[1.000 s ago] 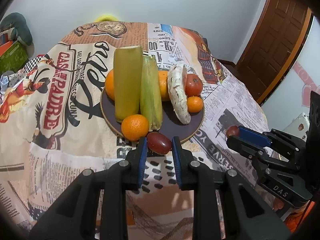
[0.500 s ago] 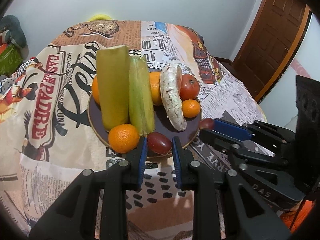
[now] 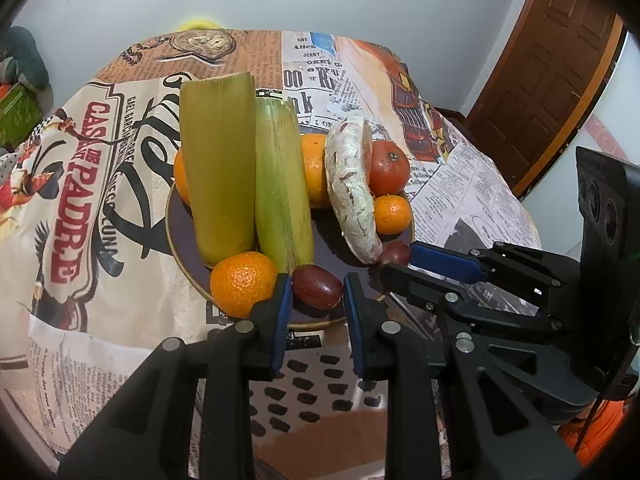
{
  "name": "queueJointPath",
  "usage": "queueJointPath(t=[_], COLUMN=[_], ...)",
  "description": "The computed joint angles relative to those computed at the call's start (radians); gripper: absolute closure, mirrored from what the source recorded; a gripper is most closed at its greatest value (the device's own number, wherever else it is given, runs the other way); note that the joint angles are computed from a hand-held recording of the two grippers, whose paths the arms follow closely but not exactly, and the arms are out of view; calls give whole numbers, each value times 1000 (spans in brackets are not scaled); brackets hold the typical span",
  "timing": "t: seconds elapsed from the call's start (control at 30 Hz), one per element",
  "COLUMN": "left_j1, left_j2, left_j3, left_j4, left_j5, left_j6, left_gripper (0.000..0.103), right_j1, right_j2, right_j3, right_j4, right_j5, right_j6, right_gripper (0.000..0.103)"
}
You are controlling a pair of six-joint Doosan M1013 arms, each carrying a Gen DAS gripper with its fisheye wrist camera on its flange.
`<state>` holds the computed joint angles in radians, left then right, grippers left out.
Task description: Organize fruits
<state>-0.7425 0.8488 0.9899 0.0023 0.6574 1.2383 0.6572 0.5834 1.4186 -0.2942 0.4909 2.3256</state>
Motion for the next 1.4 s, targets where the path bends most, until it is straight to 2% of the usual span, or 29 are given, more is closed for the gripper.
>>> queueJointPath(t=[0.23, 0.37, 0.57, 0.67, 0.87, 0.93, 1.1, 1.2, 1.27, 1.33, 1.4], left_j1=[-2, -6, -29, -44, -83, -101, -136, -155, -166, -176, -188], left_j2=[-9, -37, -116, -163, -280, -325, -406, -443, -464, -480, -495], left_j3=[9, 41, 126, 173, 293, 338, 425, 466, 491, 511, 535], left_j4=[12, 40, 184, 286, 623, 790, 1178, 1369, 1468, 1557, 1653], left_j5=[-8, -40, -119, -165, -268, -290, -297, -278, -260, -237, -201], left_j6=[-10, -36, -140, -222, -517, -667, -1031, -1206, -1302, -1387, -1474], left_gripper=[73, 73, 73, 73, 73, 73, 73, 73, 67, 53, 46], right_j1=[0, 6, 33, 63, 126, 148, 201, 232, 244, 261, 272], right_j2=[-5, -27, -95, -139, -209, -225, -258, -274, -279, -279, -277], right_j3=[2, 19, 59, 80, 108, 114, 129, 138, 142, 145, 146], right_j4=[-12, -81, -304, -486, -782, -864, -1052, -1153, -1194, -1241, -1270], right_j5=[9, 1, -9, 6, 51, 68, 132, 172, 185, 224, 254], right_j6=[19, 89, 304, 456, 700, 765, 915, 996, 1031, 1073, 1093], right_gripper=[74, 74, 74, 74, 74, 74, 74, 74, 68, 58, 48])
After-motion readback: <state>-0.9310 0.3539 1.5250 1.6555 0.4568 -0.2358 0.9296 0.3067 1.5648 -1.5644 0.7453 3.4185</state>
